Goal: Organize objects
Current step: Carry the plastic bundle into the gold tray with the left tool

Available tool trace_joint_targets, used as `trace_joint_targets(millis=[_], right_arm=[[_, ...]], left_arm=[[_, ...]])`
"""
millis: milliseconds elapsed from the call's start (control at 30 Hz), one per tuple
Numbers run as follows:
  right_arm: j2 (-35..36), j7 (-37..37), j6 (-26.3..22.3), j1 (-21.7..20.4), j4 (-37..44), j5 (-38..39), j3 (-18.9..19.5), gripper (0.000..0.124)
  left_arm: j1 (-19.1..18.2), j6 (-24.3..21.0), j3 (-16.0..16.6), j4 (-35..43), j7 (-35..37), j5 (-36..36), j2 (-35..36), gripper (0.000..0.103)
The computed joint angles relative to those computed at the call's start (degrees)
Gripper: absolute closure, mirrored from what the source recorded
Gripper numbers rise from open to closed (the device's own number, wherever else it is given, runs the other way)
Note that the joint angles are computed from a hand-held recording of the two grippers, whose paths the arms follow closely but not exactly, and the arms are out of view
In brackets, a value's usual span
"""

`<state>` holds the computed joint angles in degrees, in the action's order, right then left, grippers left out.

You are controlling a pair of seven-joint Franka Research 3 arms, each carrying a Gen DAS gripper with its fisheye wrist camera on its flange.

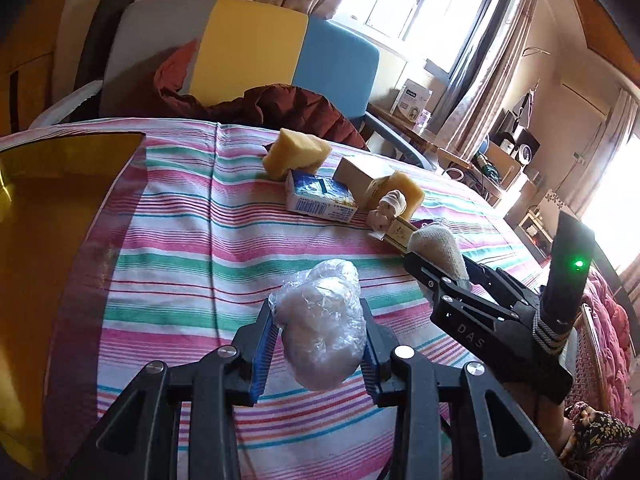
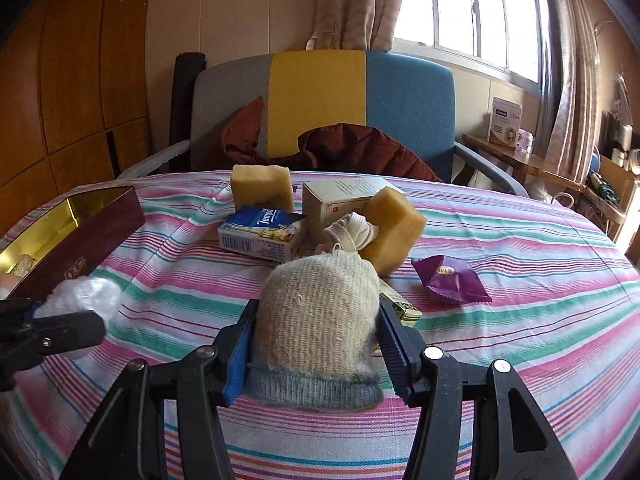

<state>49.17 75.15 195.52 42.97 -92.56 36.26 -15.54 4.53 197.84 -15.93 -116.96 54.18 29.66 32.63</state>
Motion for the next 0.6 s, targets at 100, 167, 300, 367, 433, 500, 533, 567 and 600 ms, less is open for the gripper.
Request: trace_joint_targets(millis=[100, 167, 300, 367, 433, 500, 533, 567, 600], right_arm=[[0.26, 0.74, -1.06, 1.32, 0.17, 1.04, -1.75, 0.067], [0.45, 1.39, -1.55, 2.08, 0.19, 1.10, -2.82, 0.067], [1.21, 3.05, -2.48, 5.18, 0.05, 1.23, -6.57, 0.067], [1.79, 4.17, -3.05, 7.41, -0.12, 1.46, -9.21, 0.067], [1.92, 5.07, -3.16, 8.65, -0.57, 1.11, -10.58, 0.067], [2.31, 6.17, -4.01, 10.12, -0.61, 0.86, -12.43, 0.067], [2.41, 6.71, -4.48, 10.54, -0.61, 0.38, -13.00, 0.067], [2.67, 7.48, -5.16, 11.37, -0.57, 0.01, -14.10, 0.067], [3.01, 8.47, -5.84, 12.50, -0.60, -0.30, -15.49, 0.067]], left_arm=[[-0.52, 1.44, 1.79, -3.12, -0.38, -0.99, -2.76, 0.066], [1.12, 2.10, 1.30, -4.66, -1.42, -0.29, -4.07, 0.066], [3.37, 2.60, 1.65, -7.51, -3.66, 0.89, -6.72, 0.066], [2.00, 2.76, 4.23, -9.20, -3.42, -0.53, -8.36, 0.066], [1.97, 3.26, 5.49, -10.66, -3.77, -1.61, -9.40, 0.066], [3.44, 3.54, 5.61, -11.71, -4.99, -1.53, -10.08, 0.066], [4.03, 3.52, 5.82, -12.09, -5.54, -1.55, -10.37, 0.066], [4.03, 3.48, 6.41, -12.46, -5.68, -1.94, -10.64, 0.066], [4.12, 3.19, 6.94, -12.75, -5.76, -2.22, -10.94, 0.066]])
